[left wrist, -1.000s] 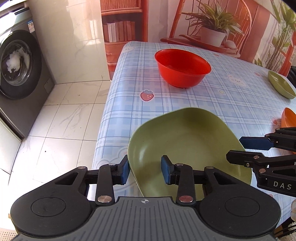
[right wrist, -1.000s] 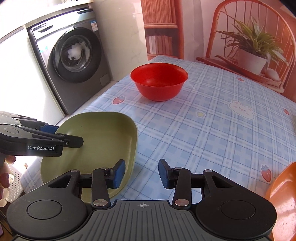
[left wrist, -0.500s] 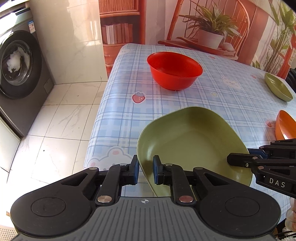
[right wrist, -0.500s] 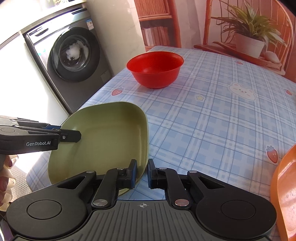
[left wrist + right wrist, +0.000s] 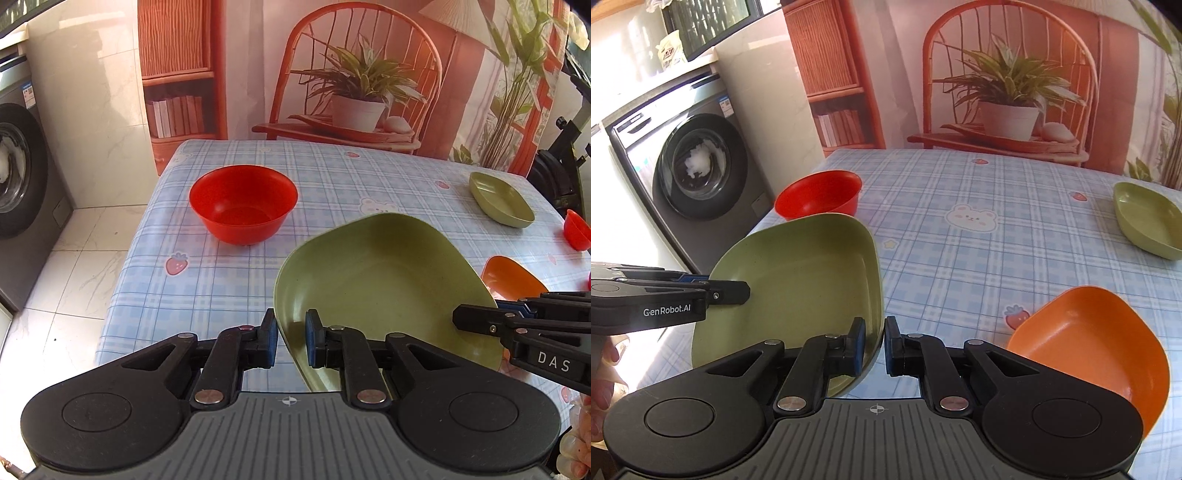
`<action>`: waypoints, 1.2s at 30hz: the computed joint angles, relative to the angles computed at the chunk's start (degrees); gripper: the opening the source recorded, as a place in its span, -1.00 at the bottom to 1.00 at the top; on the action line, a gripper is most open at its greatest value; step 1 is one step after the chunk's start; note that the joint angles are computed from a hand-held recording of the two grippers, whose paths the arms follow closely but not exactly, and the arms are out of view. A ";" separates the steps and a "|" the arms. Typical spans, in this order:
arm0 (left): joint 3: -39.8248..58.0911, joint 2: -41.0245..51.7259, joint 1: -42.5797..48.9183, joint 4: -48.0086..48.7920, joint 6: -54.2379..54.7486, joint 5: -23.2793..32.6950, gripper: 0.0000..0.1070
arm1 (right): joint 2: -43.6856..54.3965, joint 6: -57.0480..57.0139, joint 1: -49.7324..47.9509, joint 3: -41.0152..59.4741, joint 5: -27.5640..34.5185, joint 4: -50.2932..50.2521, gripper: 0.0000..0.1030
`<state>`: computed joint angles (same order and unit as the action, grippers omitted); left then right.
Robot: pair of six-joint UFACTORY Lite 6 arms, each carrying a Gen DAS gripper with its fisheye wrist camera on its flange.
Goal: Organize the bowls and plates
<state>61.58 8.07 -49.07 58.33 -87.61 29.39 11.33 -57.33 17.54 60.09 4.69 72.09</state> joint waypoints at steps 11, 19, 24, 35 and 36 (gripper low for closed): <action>27.01 21.20 -8.85 -6.07 8.37 1.83 -0.69 | -13.66 -24.59 -18.73 -14.16 5.17 21.46 -0.80; 46.45 36.62 -12.84 -14.25 14.72 3.83 -0.69 | -12.93 -35.46 -34.97 -15.37 12.60 23.47 -0.81; 56.22 44.05 -14.77 -19.72 17.36 7.26 -0.67 | -7.56 -44.66 -39.97 -11.98 15.48 24.25 -0.81; 61.48 48.40 -14.77 -22.12 14.16 12.18 -0.67 | 3.05 -51.59 -39.55 -5.48 18.52 21.75 -0.79; 62.11 48.80 -14.57 -22.68 14.68 12.44 -0.67 | 3.99 -51.45 -39.58 -4.98 18.88 21.43 -0.78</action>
